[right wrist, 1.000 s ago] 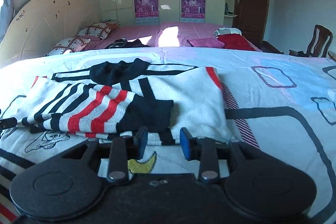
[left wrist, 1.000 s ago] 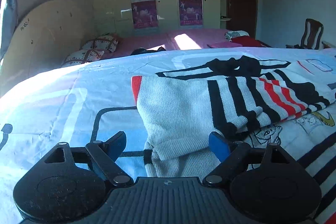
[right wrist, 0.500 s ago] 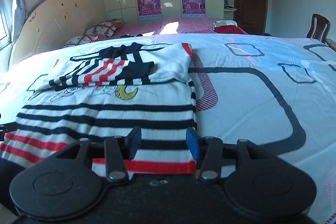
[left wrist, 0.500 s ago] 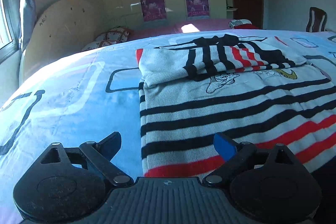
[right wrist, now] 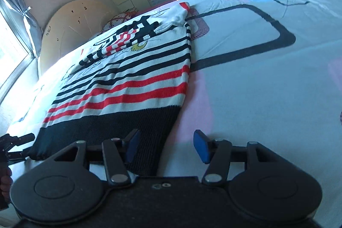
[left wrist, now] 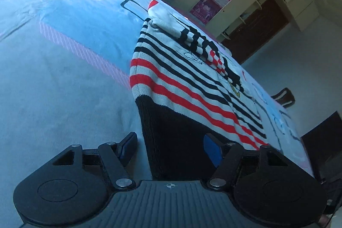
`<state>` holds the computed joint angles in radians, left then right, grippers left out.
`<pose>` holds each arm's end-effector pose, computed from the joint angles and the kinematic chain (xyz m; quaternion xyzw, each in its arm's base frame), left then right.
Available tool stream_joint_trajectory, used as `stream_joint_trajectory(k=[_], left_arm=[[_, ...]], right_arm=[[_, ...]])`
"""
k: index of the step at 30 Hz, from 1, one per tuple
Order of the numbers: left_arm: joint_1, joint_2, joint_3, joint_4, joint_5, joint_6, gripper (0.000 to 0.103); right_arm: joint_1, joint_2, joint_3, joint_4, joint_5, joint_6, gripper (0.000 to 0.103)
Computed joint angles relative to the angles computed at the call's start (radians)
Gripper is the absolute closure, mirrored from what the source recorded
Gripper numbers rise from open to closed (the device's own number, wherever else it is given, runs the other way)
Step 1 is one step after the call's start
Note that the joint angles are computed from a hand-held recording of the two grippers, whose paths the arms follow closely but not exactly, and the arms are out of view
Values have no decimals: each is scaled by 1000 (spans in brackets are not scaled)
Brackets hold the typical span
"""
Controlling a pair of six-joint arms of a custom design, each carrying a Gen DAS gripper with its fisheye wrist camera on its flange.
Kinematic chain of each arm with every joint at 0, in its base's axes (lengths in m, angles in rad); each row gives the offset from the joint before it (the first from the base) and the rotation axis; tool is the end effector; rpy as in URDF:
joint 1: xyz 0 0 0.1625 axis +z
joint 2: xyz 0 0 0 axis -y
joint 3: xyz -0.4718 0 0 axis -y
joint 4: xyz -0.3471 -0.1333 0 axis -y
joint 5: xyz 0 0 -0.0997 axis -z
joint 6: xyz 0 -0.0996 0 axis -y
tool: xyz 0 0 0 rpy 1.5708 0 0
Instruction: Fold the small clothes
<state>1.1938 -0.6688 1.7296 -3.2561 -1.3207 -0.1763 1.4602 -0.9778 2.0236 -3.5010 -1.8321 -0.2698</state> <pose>-0.1023 -0.6875 0.1321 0.0565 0.9433 -0.3256 0.0309 0.0434 -0.5836 0.2695 0.0157 -0.8977 0.3944 0.1958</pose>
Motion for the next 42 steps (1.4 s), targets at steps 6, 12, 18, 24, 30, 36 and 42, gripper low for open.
stream_joint_trajectory(k=[6,12,18,24,30,36,42], left_arm=[[60,38,-38,-25,-175,-86,35],[74,72,-126,57,-201,-77,65],[81,83,-138,59,-169,-62,93],[81,72,-90,-137,-221,-77,98],[87,50,-90,0,-122,-17,98],[83,58,-95,-2,-95,-16,98],[72,56,-76,-29,-69,-48,98]], right_arm=[[-48,-3,0,32,126,129,52],[-88,-6,-38,123,254,197,69],[-91,8,-79,190,273,222,85],[-50,-21,-50,83,270,126,97],[-47,-23,-66,152,165,79,97],[-74,3,-54,132,165,124,97],[-74,-7,-58,154,173,127,97]])
